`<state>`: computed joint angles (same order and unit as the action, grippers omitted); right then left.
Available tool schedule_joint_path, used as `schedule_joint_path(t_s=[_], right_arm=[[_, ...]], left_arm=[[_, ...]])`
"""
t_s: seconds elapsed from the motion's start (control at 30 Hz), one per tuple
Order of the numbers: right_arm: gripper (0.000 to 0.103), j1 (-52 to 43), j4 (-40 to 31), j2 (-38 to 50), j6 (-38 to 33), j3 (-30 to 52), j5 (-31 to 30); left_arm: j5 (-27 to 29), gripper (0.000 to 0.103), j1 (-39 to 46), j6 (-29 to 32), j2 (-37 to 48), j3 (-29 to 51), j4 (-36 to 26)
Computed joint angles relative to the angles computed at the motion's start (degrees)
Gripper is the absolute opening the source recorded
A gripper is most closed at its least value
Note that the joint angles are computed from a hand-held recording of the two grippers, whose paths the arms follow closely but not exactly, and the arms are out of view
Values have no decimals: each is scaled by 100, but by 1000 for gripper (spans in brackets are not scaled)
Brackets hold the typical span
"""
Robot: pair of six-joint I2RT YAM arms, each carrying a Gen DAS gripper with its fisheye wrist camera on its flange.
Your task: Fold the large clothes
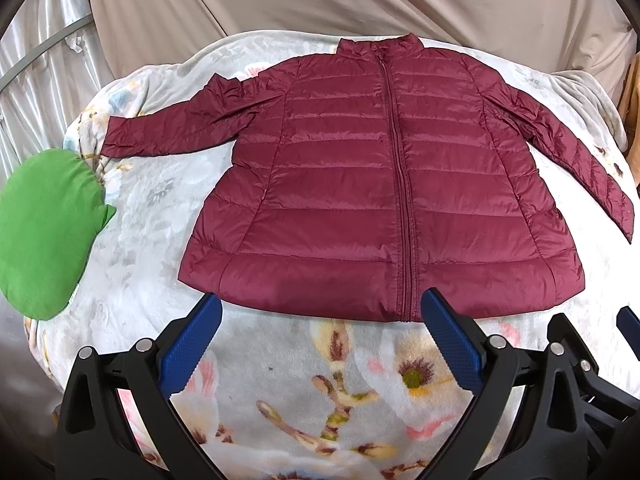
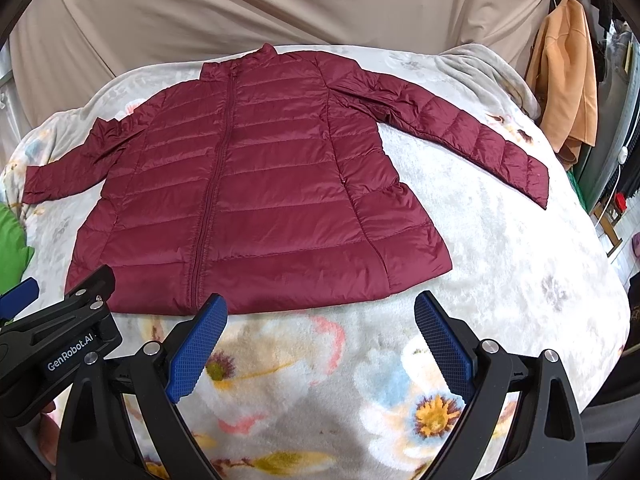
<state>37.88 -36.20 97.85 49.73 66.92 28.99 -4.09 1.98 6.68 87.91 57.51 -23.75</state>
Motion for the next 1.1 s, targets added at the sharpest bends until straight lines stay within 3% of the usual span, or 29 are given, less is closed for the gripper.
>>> schedule_joint_path(t_s=[0.47, 0.63, 0.77, 0.9, 0.97, 1.1], right_arm=[[93, -201, 261, 56, -233, -135, -261], [93, -674, 944, -246, -734, -648, -719], [92, -1786, 1572, -702, -1248, -1236, -1148], [92, -3726, 2228, -866, -1680, -1678, -1745], [92, -5049, 2555, -499, -1649, -1579, -2388], [85, -6642, 3119, 694, -1461, -906, -3083]], left_arm=[[-81, 97, -7, -125, 226, 147, -147], [110, 97, 320, -180, 331, 411, -467], [437, 97, 930, -262, 49, 590, -604], [218, 97, 1367, -589, -9, 879, -519], [115, 97, 1495, -811, 98, 1040, -435], [-151, 97, 1444, -1143, 673, 1524, -481]])
